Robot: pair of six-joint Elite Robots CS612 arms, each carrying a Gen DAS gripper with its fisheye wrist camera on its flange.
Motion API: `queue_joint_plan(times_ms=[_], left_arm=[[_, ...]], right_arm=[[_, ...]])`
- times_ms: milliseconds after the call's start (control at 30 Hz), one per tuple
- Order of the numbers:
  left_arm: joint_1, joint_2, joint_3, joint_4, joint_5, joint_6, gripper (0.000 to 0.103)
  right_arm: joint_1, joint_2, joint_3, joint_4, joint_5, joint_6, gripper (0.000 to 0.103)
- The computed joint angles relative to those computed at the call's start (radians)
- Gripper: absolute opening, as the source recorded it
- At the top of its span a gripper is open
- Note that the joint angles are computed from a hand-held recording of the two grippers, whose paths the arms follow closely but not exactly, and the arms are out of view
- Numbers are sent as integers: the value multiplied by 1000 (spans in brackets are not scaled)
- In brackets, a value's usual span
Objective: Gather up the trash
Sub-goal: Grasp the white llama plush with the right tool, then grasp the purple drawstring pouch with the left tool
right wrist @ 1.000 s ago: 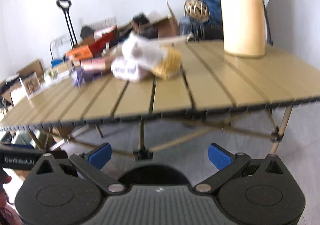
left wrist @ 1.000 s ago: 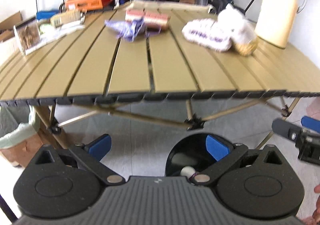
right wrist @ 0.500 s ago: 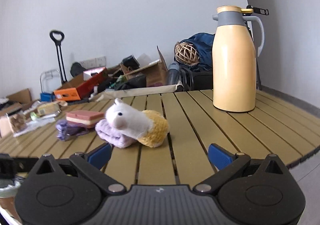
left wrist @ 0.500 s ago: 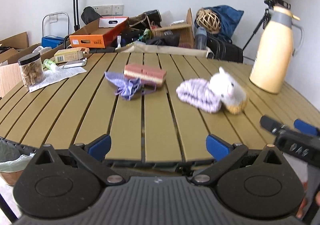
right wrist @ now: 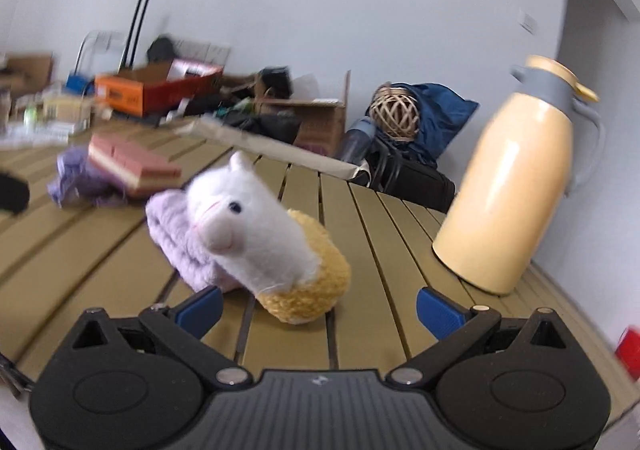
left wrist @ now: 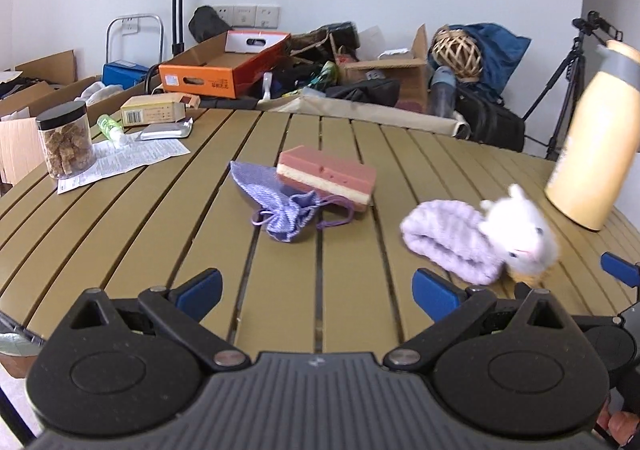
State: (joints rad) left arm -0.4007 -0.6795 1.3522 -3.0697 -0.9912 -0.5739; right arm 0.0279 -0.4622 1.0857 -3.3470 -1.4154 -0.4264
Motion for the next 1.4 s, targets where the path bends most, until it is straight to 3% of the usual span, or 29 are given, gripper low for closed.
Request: queue_joint_plan(times_ms=[100, 467, 567, 667, 733, 1033, 1300, 1400], left_arm=[[16, 14, -32, 43, -4, -5, 103], [52, 19, -49, 104, -6, -62, 103], [54, 21, -52, 110, -5, -63, 103], [54, 22, -54, 110, -5, -60, 103], [54, 23, -54, 110, -5, -60, 103], [58, 26, -55, 93, -9, -54, 103], [63, 54, -100, 80, 2, -15, 103], [66, 76, -136, 68, 2, 1, 103]], right_arm=[[16, 24, -40, -1, -44, -71, 103], [47, 89, -137, -49, -93, -321, 100], [46, 89, -144, -27, -67, -331, 90], [46, 90, -149, 0, -59, -318, 59], [47, 99, -157, -15, -75, -318, 57], [28, 81, -130, -59, -29, -179, 50], [-5, 50, -88, -120, 22, 83, 50], [-15, 38, -58, -156, 40, 119, 50]])
